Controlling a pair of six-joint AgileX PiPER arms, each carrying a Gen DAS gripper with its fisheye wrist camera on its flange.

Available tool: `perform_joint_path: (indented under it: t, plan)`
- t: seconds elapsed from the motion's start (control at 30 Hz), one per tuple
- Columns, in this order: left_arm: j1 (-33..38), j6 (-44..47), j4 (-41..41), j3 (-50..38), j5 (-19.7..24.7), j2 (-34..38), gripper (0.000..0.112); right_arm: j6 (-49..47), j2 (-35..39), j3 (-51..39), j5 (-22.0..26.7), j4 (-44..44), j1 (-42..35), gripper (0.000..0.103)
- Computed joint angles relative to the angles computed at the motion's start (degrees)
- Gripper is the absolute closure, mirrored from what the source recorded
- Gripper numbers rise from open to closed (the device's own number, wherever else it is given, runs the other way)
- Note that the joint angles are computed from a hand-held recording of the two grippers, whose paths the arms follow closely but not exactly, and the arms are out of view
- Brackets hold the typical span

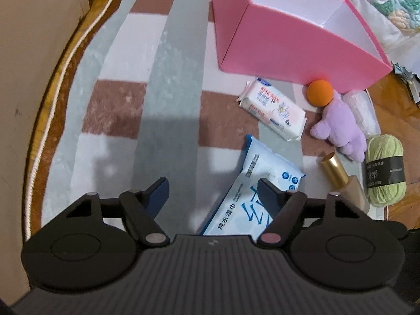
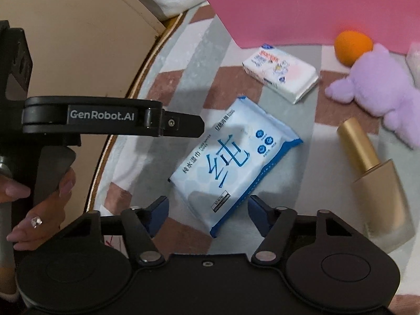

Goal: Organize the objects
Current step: 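Move the right gripper to the blue wet-wipe pack and close on it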

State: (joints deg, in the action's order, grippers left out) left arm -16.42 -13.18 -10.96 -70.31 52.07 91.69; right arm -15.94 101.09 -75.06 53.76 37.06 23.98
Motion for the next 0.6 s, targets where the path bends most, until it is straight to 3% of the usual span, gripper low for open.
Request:
perform_joint_path:
  t: [0.17,0.27,0.33,0.43,0.6]
  plan:
    - [0.94,1.62,-4.19,0.92,-0.41,1.27,0.062,1.03,0.17,1.09,-2.35,-1.59,0.83,0.06]
    - [3.49,6.52,-14.31,2.65,-0.25,1.49,0.068,0.9,-0.25,1.53,-3.33,-2.29,0.58,0.072]
    - [3.08,7.07,-15.92,3.68,-0.95,0.68,0.069,1.15,-0.95,2.04,-4.28,-2.72,0.13,0.072]
    - [4.86,10.76,-24.89,5.97,-0.66,0.56,0.073,2.78,-2.05,2.22,-5.54,-6.28,-0.34,0.072]
    - [2.67,7.24,-27.96,6.06,-3.06,2.25,0.08,6.51,-2.87,1.47,-6.59,-14.08,-0.32,0.054]
